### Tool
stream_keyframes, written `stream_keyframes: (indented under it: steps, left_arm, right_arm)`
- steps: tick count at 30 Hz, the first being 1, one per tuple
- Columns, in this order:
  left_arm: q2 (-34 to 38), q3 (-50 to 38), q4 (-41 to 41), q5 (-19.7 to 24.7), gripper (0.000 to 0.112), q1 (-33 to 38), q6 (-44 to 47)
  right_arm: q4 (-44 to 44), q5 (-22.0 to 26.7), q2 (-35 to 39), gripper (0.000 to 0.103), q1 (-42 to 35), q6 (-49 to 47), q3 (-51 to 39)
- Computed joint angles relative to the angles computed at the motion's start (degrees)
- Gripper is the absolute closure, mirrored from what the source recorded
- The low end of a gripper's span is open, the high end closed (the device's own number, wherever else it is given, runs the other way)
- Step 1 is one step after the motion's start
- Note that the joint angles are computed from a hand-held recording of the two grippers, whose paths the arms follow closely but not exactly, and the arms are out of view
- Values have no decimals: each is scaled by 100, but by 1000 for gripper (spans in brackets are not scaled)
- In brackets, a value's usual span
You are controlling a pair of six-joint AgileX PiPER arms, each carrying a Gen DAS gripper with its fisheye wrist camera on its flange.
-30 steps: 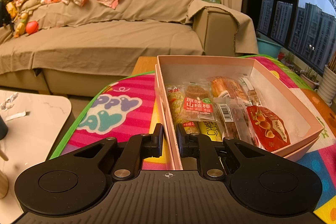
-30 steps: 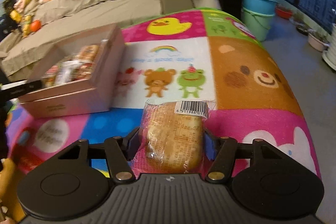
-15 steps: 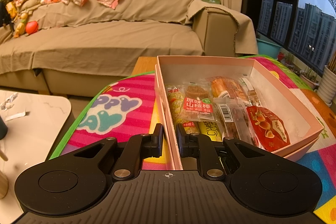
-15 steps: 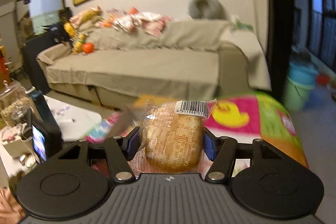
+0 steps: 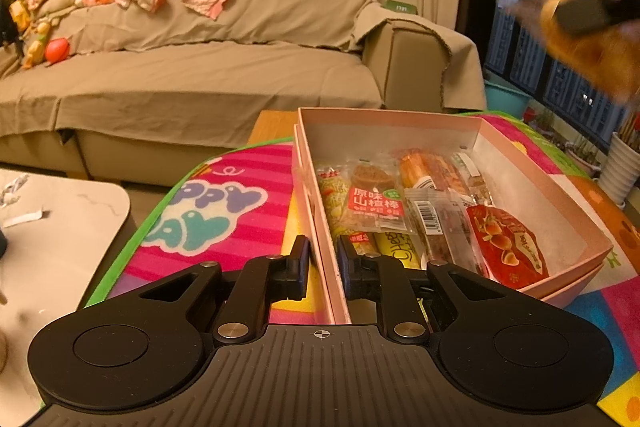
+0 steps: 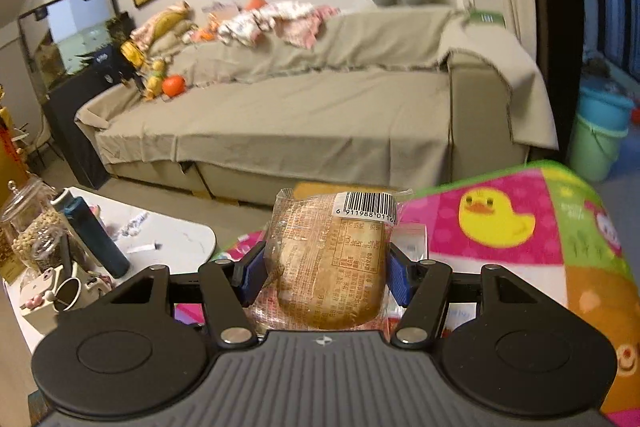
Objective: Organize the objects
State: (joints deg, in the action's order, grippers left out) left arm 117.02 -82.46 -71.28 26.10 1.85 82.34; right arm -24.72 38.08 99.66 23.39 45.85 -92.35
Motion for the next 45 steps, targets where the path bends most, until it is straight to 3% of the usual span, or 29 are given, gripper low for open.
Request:
stream_keyframes:
  steps: [12,25,28,31,34,36,41,45]
  left_arm:
    - [1,7,-16,-11,94,-3,14]
    - [11,-2,-21,28,94,14,22]
    - [40,-48,2,131,93,44,-47]
    - [44,-52,-31,136,93,40,-41]
    - [18,-70,178,-13,96,-48,-240]
    - [56,-243,658,-96,96,-213,-590]
    - [691,-1537,2257,245,96,-818,-2073]
    - [1825,-3349,3111,317,94,-1399,-3212]
  right_arm:
    - [362,-105,458,43,-190,-37,146]
    - [-12,-218,344,30,-67,134,422]
    - [-741,-238,189,17,107,524,790]
    - [-1784,-391,-161,17,307,1071,1587]
    - [-2169,-733,-519,17,360,1116,2449]
    - [-2872,-661,-504,17,483,1777,2796]
    - [-4036,-1392,-577,22,159,3187,3476]
    - [-5425,-1205,-445,22,-110,4598,3612]
